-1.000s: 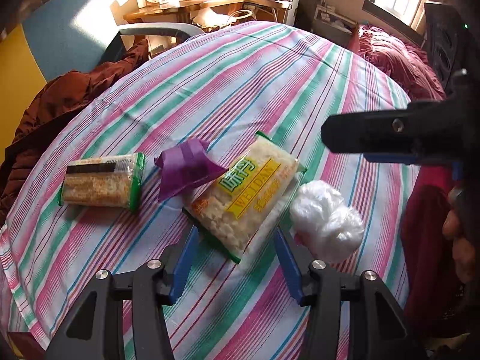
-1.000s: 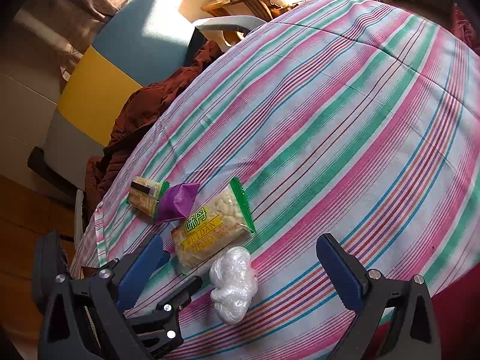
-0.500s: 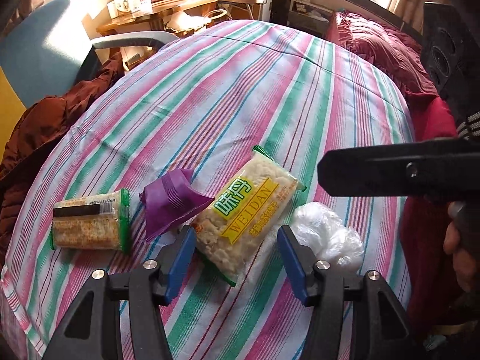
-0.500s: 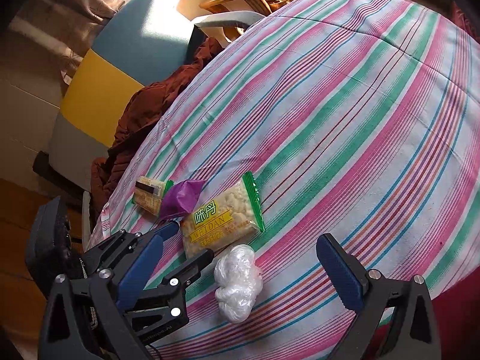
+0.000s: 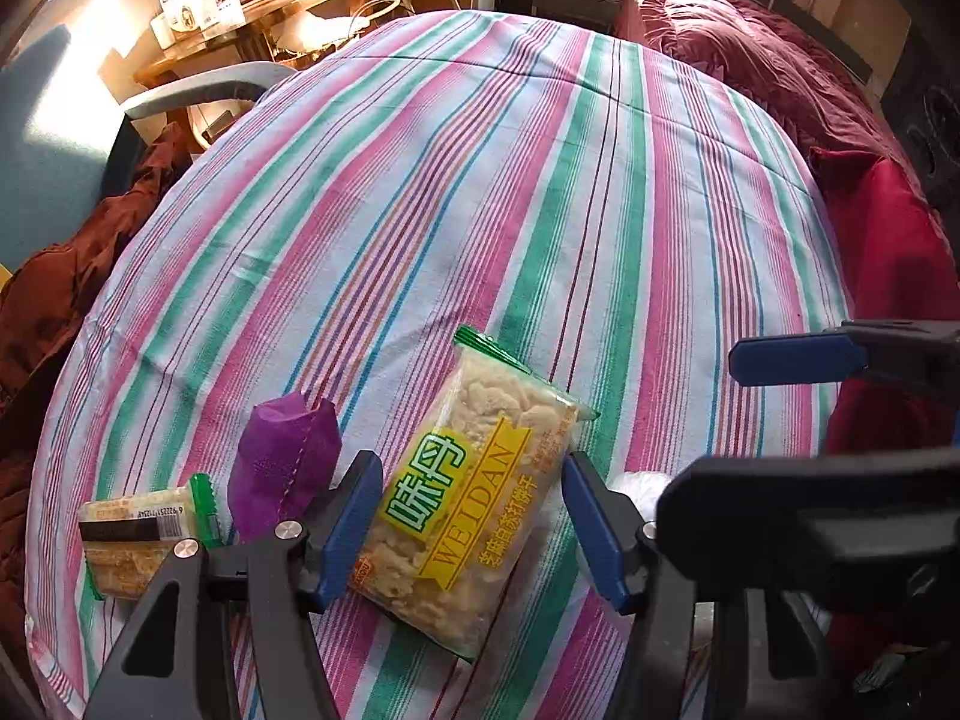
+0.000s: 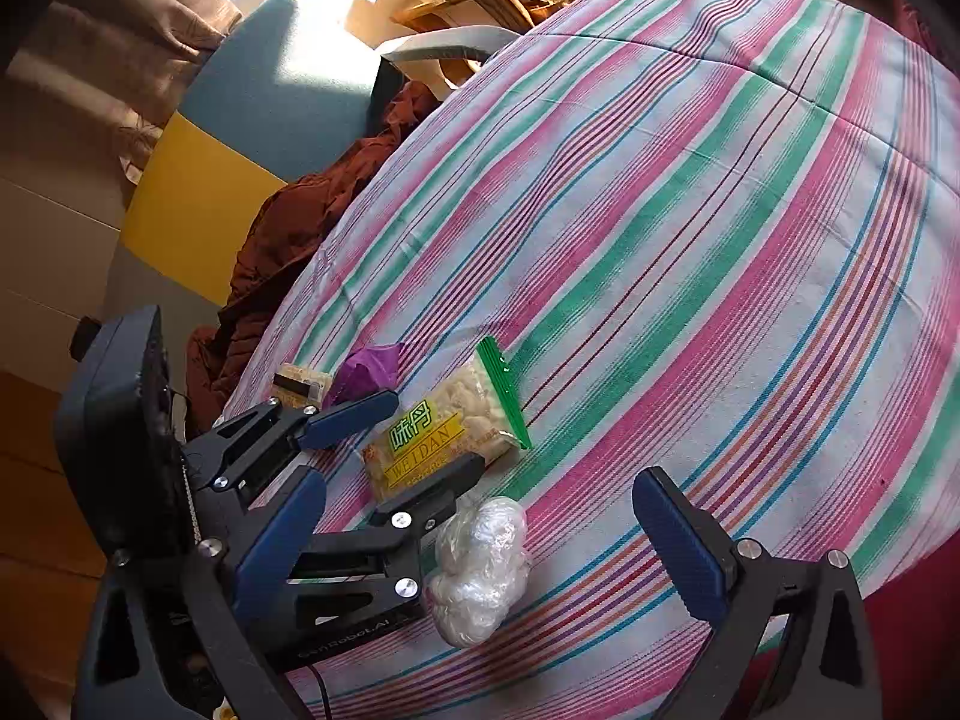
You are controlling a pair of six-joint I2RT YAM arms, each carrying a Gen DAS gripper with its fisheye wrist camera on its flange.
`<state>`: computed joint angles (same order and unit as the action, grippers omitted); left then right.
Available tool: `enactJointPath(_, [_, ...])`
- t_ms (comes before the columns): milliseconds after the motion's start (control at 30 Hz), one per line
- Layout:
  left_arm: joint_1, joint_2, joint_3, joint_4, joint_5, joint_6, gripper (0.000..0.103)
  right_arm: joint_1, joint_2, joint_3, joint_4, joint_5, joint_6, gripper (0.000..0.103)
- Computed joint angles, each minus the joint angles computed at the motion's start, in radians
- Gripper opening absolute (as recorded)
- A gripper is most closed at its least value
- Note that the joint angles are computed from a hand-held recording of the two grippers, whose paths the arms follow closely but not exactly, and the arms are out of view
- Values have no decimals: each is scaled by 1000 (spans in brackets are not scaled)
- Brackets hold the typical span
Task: Organize objects
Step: 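Grasp the WEIDAN noodle packet with the left gripper while the right approaches the clear plastic bag, then grasp the clear plastic bag with the right gripper while the left lifts the noodle packet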
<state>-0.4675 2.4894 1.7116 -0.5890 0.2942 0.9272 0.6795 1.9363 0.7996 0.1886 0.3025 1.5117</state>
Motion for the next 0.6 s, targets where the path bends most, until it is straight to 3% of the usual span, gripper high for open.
enactJointPath(133, [22, -5, -33, 12, 9, -27, 47, -1, -9, -20, 26, 7, 12, 103])
enactJointPath(433, [129, -165, -359, 245, -26, -162, 46, -8, -17, -11, 12, -8, -18, 103])
enactJointPath(600, [253, -222, -477, 321, -1, -267, 46, -16, 37, 58, -13, -104, -95, 103])
